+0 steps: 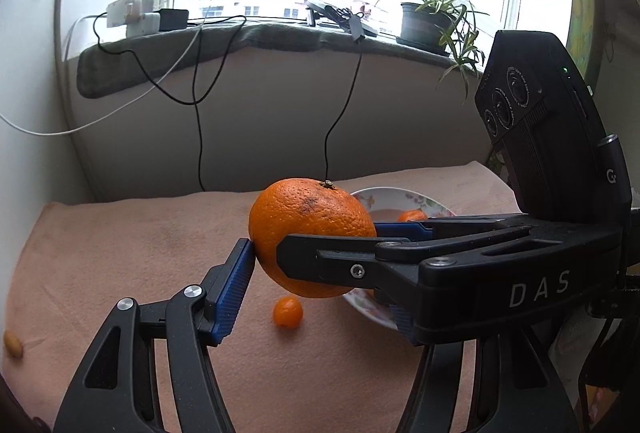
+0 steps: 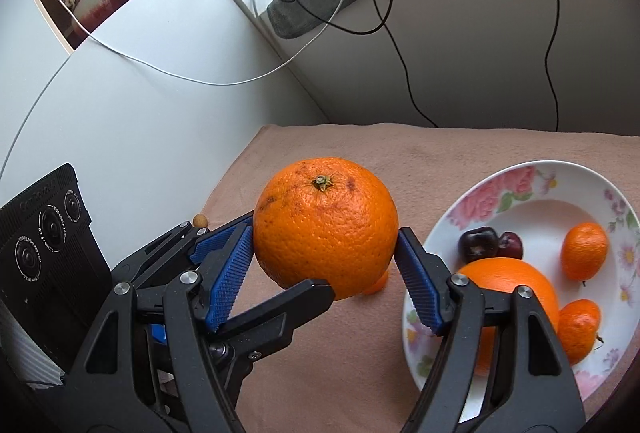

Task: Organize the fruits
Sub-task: 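Carry the large orange with the right tool onto the white plate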

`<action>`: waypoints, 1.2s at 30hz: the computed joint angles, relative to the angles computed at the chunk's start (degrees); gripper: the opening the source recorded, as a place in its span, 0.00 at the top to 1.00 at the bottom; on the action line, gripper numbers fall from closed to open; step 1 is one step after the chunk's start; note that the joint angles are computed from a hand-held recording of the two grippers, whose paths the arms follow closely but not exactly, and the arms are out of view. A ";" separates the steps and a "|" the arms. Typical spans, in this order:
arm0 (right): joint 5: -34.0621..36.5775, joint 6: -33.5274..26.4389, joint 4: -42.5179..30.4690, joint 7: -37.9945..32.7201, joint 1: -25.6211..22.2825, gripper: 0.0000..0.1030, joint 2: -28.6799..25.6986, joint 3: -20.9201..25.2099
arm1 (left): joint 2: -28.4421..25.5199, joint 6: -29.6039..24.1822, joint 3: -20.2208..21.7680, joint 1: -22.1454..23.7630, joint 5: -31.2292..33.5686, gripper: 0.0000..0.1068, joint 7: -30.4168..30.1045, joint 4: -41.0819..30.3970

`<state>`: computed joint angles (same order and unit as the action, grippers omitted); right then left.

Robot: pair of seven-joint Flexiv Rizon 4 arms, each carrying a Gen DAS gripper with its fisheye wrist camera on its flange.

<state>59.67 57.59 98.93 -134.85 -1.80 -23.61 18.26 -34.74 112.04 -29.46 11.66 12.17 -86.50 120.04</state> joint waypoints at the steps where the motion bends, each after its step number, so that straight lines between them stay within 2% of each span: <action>1: 0.04 -0.13 0.07 -0.09 -0.39 0.27 0.15 -0.21 | -0.30 -0.27 -0.11 -0.42 -0.06 0.42 0.15 -0.56; 8: 0.08 0.21 0.66 0.20 -2.03 0.28 0.96 -1.78 | -3.02 -2.71 -2.19 -2.05 -0.85 0.42 2.43 -4.80; 17: -1.95 -0.31 -1.24 2.73 -4.02 0.28 -1.51 -2.87 | -6.84 -6.34 -4.46 -3.79 -4.47 0.42 6.85 -9.28; 36: -6.37 -0.96 -4.63 8.39 -6.79 0.28 -6.61 -1.32 | -10.37 -12.25 -4.27 -7.24 -13.04 0.42 13.80 -14.58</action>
